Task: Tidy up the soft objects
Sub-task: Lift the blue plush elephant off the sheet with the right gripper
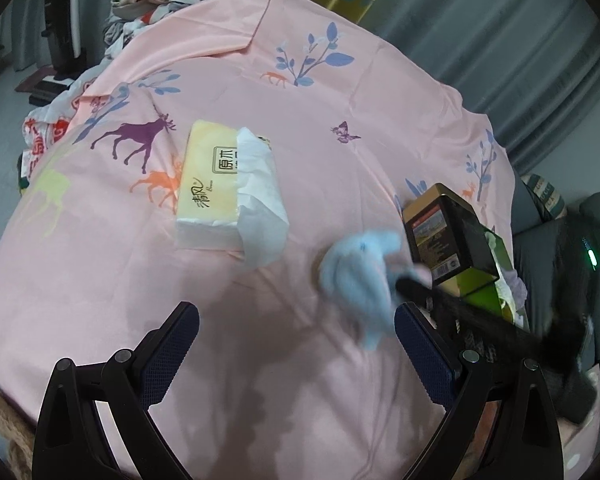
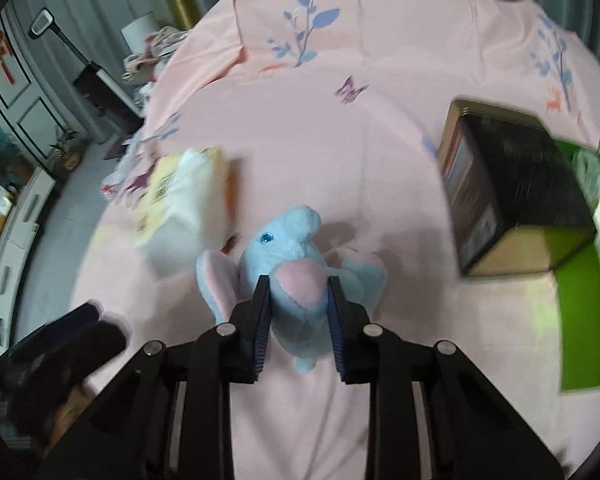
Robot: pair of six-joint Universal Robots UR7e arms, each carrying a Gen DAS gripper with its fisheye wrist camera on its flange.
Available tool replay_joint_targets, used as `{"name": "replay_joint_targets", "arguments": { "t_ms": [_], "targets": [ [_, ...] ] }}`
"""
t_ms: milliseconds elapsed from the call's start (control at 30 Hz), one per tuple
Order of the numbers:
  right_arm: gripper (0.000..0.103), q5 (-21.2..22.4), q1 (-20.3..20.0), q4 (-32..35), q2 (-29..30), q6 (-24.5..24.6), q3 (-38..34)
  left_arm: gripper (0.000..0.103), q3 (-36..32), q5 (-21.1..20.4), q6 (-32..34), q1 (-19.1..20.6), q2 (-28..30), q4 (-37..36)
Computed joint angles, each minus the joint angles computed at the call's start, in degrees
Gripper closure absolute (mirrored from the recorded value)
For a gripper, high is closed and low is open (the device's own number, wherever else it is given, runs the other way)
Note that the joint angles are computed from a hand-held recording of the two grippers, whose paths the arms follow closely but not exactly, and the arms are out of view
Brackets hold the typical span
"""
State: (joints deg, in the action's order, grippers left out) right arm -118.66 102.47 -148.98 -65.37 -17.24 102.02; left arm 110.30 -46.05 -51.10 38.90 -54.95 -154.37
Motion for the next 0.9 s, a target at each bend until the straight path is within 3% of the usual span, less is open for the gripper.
{"name": "replay_joint_targets", "arguments": {
  "t_ms": [233, 300, 400, 500, 633, 900],
  "targets": [
    [0.059, 2.7, -1.14, 5.95, -1.88, 4.36, 1.52, 0.005, -0.36, -2.48, -2.29, 0.9, 0.14, 3.08],
    [0.043, 6.25, -2.14, 7.64, -3.3, 5.74, 0.68, 0.005, -0.34, -4.03, -1.84, 1.18, 0.32, 2.29],
    [0.025, 8.1, -2.78, 4.94, -4.87, 4.25, 0.47, 0.005, -0.84, -5.51, -1.14, 1.26, 0.93, 1.6],
    [0.022, 8.4, -3.69, 5.98, -4.31, 3.51, -1.95, 0.005, -1.44, -7.4, -0.44, 1.27, 1.84, 0.78],
    [0.022, 12.2, -6.35, 14.14, -1.69, 3.33, -7.2, 0.005, -3.47, -10.29, 0.88, 1.36, 4.13, 1.77],
    [0.024, 17.74, -10.97, 21.21, 2.09, 4.44, -9.76, 0.005, -8.51, -9.18, 0.56, 1.47, 8.59, 7.86]
  ]
}}
